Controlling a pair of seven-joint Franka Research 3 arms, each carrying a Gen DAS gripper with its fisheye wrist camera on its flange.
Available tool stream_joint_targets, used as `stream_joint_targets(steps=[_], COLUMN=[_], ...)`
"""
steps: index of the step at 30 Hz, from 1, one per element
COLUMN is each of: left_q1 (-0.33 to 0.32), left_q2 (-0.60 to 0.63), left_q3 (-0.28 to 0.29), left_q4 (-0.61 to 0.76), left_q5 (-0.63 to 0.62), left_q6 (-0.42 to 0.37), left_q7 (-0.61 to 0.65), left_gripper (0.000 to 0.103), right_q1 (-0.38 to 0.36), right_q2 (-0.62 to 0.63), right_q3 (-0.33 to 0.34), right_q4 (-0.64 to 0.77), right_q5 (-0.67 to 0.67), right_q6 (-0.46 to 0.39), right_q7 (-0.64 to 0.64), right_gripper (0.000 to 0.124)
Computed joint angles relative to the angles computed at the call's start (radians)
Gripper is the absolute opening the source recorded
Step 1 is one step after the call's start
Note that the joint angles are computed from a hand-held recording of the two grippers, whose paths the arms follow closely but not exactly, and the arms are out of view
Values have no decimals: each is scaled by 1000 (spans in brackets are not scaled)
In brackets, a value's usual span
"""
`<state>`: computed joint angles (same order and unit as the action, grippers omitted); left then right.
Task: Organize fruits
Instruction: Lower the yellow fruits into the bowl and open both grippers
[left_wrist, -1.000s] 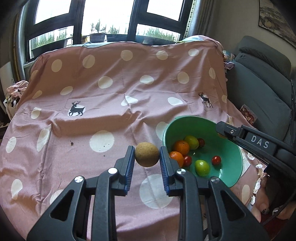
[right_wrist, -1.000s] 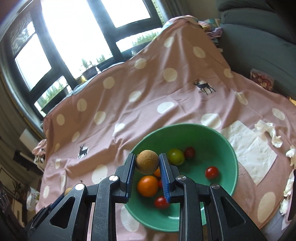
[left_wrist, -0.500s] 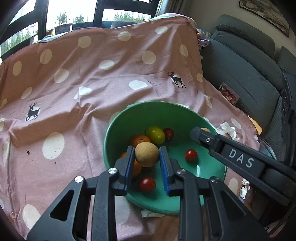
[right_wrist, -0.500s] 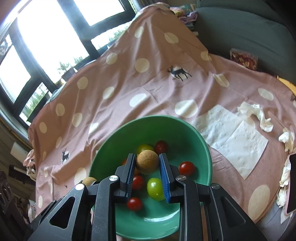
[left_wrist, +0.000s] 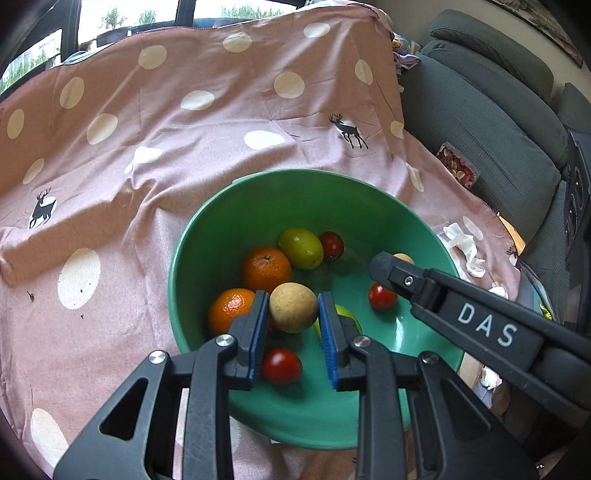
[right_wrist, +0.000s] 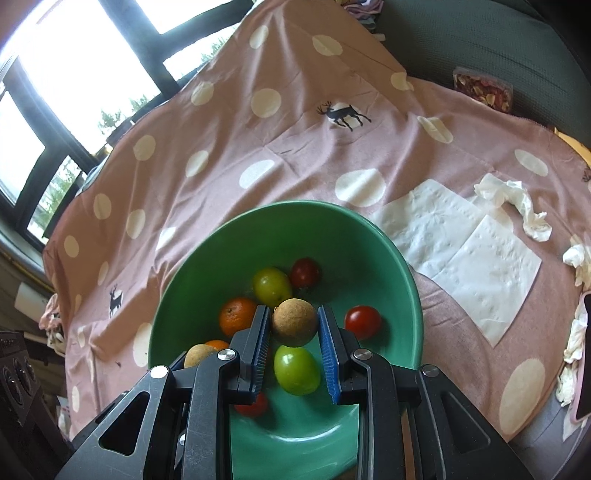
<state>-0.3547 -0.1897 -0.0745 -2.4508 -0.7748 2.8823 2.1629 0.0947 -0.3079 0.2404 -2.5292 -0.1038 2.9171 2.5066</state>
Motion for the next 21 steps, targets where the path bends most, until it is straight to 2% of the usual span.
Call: stream_joint_targets(steps=[3,5,7,10,14,17,20,21], left_q1=[-1,-1,-3,0,8,30,-17,-28], left_q2=[5,4,-5,-25,-61,-98,-133,-141], left_q3=[6,8,13,23,30,15,65,82], left_q4=[8,10,6,1,-15,-47,-83,-87], left_q5=[-19,-41,-77,-108,-97,-23,-42,-46], left_q6=[-14,-13,-9,-31,-43,-23,26,30], left_q7=[14,31,57,81,90,29,44,44], left_gripper=[29,39,57,70,80,92,95,99], right_q1=[0,2,1,-10,-17,-35,-45,-44], right_q2=[1,1,0,-1,-12,-25,-33,-35], right_q3=[-1,-4,-4,5,10,30,45,47], right_q4=[2,3,4,12,9,12,19,22], right_q5=[2,2,-2,-21,-48,-88,-123,-131], right_q6=[-15,-21,-22,-46,-45,-59,-69,-74], right_q7=[4,7,13,33,59,88,109,112], right_gripper=[28,28,28,28,28,35,39,39])
